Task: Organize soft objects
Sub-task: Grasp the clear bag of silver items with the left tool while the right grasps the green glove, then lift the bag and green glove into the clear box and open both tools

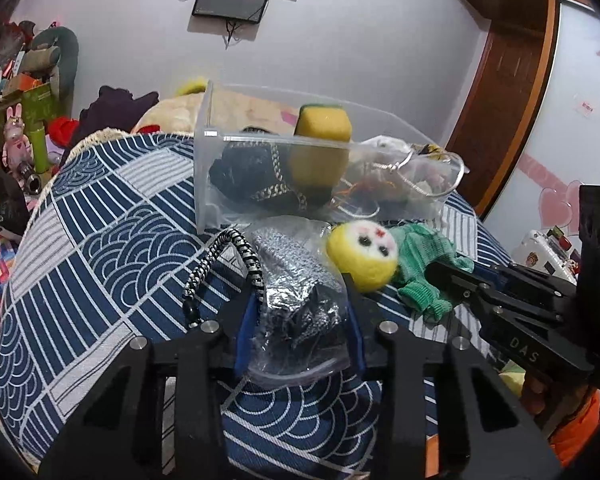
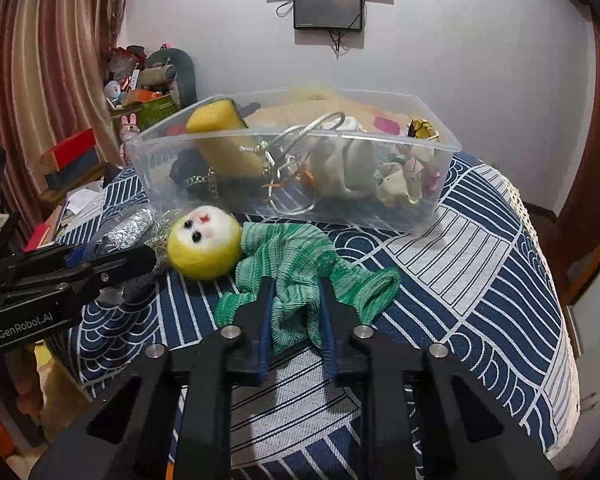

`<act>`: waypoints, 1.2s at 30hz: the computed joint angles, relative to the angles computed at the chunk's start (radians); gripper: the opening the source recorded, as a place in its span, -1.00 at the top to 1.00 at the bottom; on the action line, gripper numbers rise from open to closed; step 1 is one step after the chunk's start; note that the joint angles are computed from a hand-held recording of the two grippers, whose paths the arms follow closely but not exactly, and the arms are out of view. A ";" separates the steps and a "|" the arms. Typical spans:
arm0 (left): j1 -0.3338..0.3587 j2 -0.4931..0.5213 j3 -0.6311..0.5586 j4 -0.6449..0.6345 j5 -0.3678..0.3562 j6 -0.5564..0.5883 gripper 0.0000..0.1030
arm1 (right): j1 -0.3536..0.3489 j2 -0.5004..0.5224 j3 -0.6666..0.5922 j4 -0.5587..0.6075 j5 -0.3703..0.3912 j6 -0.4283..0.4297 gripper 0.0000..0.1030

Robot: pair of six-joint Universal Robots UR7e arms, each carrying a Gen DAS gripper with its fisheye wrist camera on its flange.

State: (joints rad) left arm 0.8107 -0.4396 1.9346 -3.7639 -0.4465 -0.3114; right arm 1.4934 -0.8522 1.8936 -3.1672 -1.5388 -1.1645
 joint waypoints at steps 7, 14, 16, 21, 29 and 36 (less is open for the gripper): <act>-0.008 -0.032 0.025 0.103 0.007 -0.071 0.11 | -0.009 -0.028 0.007 0.032 0.029 0.017 0.70; -0.034 -0.045 0.053 0.127 0.072 -0.108 -0.18 | -0.012 -0.035 0.006 0.041 0.033 0.024 0.70; -0.044 -0.048 0.054 0.147 0.105 -0.116 -0.26 | -0.013 -0.038 0.007 0.038 0.038 0.028 0.70; -0.062 -0.060 0.064 0.216 0.160 -0.143 -0.34 | -0.017 -0.047 0.011 0.042 0.052 0.032 0.70; -0.077 -0.028 0.055 0.042 0.135 -0.021 -0.37 | -0.021 -0.059 0.016 0.037 0.071 0.045 0.70; -0.052 -0.012 0.011 0.076 0.037 0.017 0.14 | -0.022 -0.068 0.021 0.037 0.085 0.049 0.70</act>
State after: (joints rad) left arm 0.7584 -0.4513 1.9459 -3.6883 -0.4095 -0.2945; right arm 1.4710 -0.9198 1.9145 -3.1306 -1.4534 -1.1154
